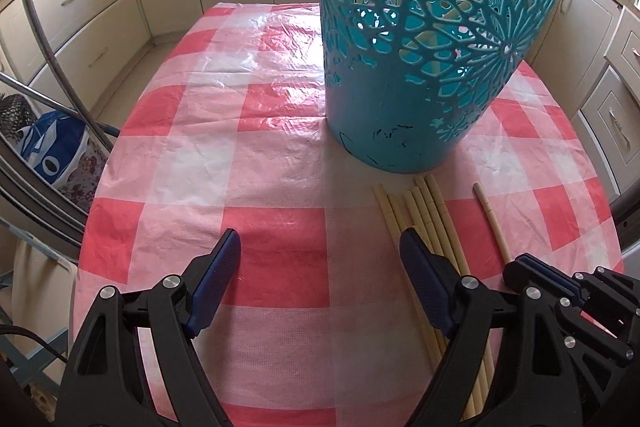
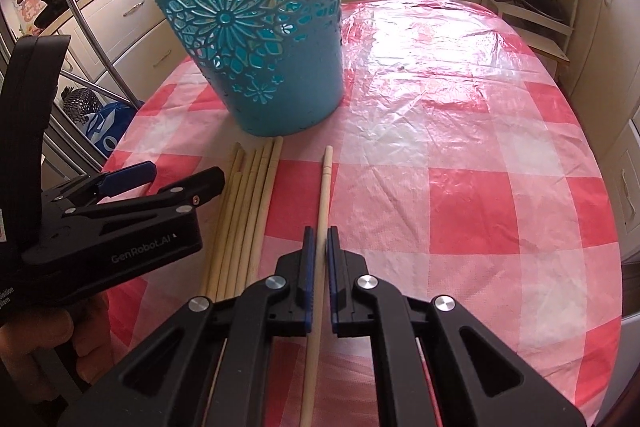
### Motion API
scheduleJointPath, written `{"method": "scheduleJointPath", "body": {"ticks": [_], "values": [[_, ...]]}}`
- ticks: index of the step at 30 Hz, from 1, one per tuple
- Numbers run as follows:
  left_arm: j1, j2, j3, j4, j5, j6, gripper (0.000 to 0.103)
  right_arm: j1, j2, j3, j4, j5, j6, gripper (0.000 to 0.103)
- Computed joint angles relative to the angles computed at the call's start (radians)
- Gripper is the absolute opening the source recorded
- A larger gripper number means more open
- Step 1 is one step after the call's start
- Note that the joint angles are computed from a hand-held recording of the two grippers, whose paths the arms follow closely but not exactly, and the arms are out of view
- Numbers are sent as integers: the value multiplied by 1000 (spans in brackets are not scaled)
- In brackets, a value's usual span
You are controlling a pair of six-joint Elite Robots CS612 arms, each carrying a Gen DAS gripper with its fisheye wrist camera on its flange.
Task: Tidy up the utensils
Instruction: 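Close the left tool on another wooden stick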
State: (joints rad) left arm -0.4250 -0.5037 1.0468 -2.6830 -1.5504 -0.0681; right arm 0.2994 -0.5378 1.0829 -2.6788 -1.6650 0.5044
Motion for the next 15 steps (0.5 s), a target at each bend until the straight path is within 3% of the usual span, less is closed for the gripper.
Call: {"method": "scheduleJointPath", "body": {"ticks": [15], "values": [[1,-15,19,9,-7,15,72,-1,0,-3,7,2,8,7]]}}
